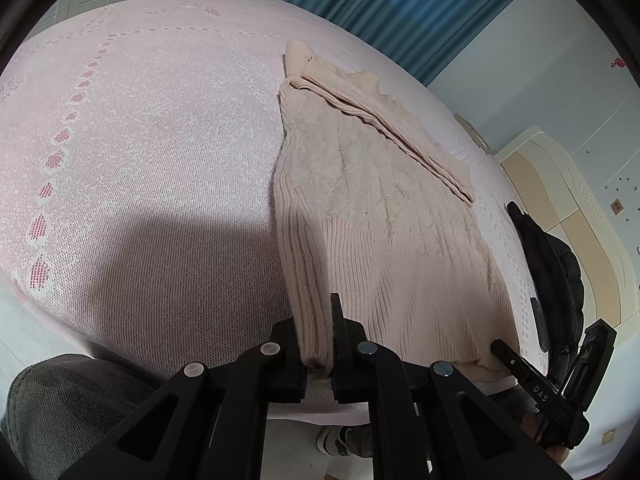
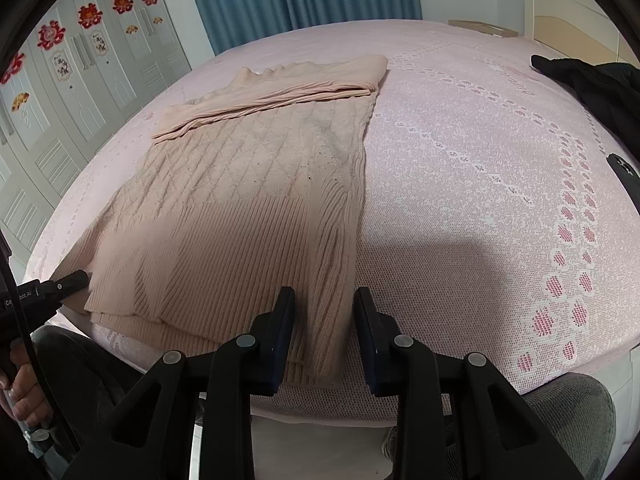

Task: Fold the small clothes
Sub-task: 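Close the left tool on the sweater hem while the right tool pinches it too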

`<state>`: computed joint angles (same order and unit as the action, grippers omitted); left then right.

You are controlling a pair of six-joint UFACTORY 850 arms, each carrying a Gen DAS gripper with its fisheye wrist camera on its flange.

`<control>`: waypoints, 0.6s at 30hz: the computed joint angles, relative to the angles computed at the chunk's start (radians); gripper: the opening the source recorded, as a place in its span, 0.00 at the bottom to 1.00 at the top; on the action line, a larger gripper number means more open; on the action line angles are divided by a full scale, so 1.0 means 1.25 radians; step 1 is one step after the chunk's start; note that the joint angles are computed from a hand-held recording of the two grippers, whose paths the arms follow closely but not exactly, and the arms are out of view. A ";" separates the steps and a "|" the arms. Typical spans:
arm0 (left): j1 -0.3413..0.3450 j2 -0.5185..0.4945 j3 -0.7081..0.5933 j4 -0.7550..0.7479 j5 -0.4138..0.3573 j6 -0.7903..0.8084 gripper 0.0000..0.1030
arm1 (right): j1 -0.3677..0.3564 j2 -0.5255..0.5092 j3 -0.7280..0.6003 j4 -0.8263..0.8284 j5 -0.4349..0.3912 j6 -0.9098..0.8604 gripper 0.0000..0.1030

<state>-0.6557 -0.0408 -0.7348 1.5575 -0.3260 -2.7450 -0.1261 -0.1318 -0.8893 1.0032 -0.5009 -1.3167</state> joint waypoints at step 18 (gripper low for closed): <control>0.002 0.000 -0.001 -0.006 0.005 0.000 0.08 | 0.001 0.000 0.001 0.001 0.001 -0.001 0.29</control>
